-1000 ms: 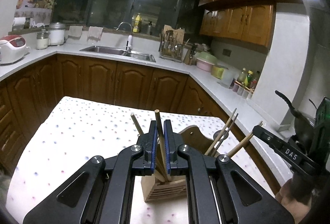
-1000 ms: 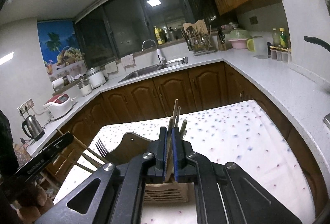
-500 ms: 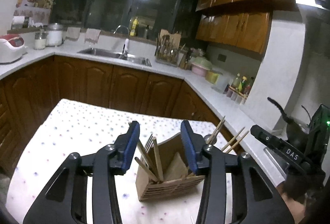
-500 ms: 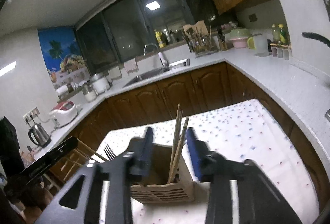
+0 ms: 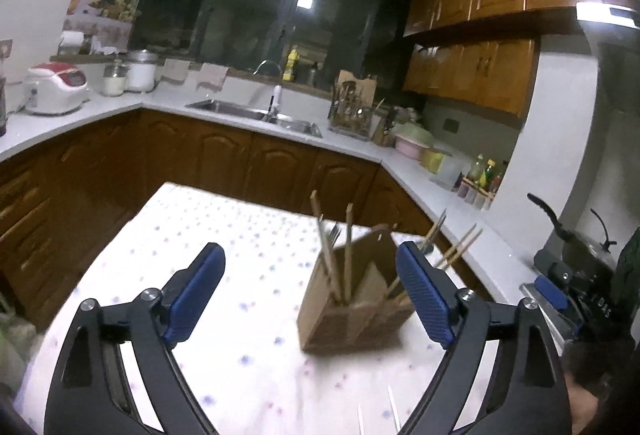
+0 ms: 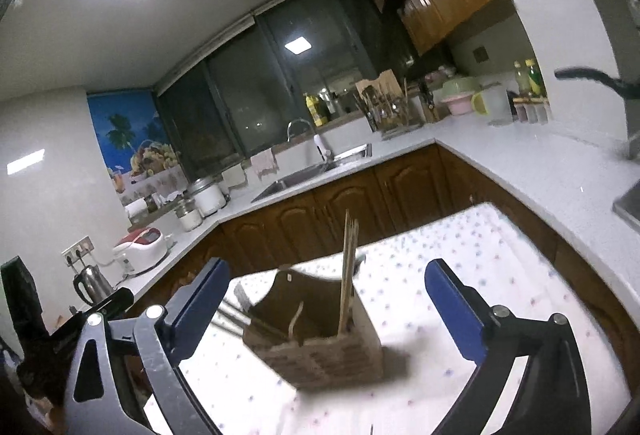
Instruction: Organize utensils
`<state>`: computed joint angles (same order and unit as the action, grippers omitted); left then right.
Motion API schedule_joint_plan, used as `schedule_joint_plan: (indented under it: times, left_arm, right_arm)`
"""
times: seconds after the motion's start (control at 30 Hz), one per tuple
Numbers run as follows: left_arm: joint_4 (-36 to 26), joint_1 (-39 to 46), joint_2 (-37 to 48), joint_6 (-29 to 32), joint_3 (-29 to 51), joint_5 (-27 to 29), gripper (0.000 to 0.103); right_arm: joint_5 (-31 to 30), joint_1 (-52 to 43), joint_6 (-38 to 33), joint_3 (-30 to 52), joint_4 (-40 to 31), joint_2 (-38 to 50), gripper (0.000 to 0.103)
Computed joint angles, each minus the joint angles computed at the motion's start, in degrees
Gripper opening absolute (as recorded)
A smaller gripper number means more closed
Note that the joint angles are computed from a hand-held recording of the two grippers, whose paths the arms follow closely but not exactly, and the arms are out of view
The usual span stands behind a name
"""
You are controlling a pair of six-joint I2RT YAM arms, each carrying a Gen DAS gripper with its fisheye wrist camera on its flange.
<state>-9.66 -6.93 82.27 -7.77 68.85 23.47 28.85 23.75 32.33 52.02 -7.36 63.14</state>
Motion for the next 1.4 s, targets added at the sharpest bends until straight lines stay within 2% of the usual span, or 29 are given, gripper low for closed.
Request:
schedule_joint_plan:
  times: [0.3,0.5,0.63,0.77,0.8,0.83,1.0,1.13,1.17,1.4]
  left_arm:
    - [-0.8,3.9,-6.8,1.1,-11.4,2.6,0.090]
    - [-2.9,7.0,-10.4,1.8,-16.1,4.7,0.090]
    - [-3.8,9.1,-13.3,2.6,-17.4,6.0,0.090]
    - [-3.8,11.2,-17.7,4.0,-19.7,7.8,0.090]
    - [-3.0,11.7,-19.7,4.7,-21.2,8.0,0.094]
    - [-2.0,12.1,-21.1,5.1,-22.5,8.0,0.102]
    - [4.4,13.6,-29.4,7.2,-31.8,6.4,0.103]
    - [5.9,13.5,-33.6,10.4,-36.6,4.5,0.103]
    - [6.0,13.6,-34.1,11.1,-37.4,4.4,0.103]
    - [6.9,13.2,-37.0,13.4,-42.1,3.0,0.103]
  right_arm:
    - [8.1,10.5,8.8,-9.0,-2.4,-6.4,0.100]
    - [14.7,18.8,15.0,-12.7,-4.7,-8.9,0.100]
    - [16.1,22.0,15.8,-12.2,-6.3,-8.9,0.100]
    - [21.4,27.1,14.8,-9.9,-8.1,-8.9,0.100]
    - [24.1,29.3,14.5,-9.0,-9.0,-8.6,0.100]
    - [27.1,31.7,13.9,-8.5,-9.5,-8.2,0.100]
    - [41.0,42.3,13.8,-8.2,-10.7,-3.7,0.103]
    - [47.2,47.7,21.2,-7.9,-17.4,1.7,0.103]
    - [48.2,48.8,25.8,-7.1,-21.9,3.9,0.103]
    - [46.9,51.0,40.3,-5.0,-35.6,10.6,0.103]
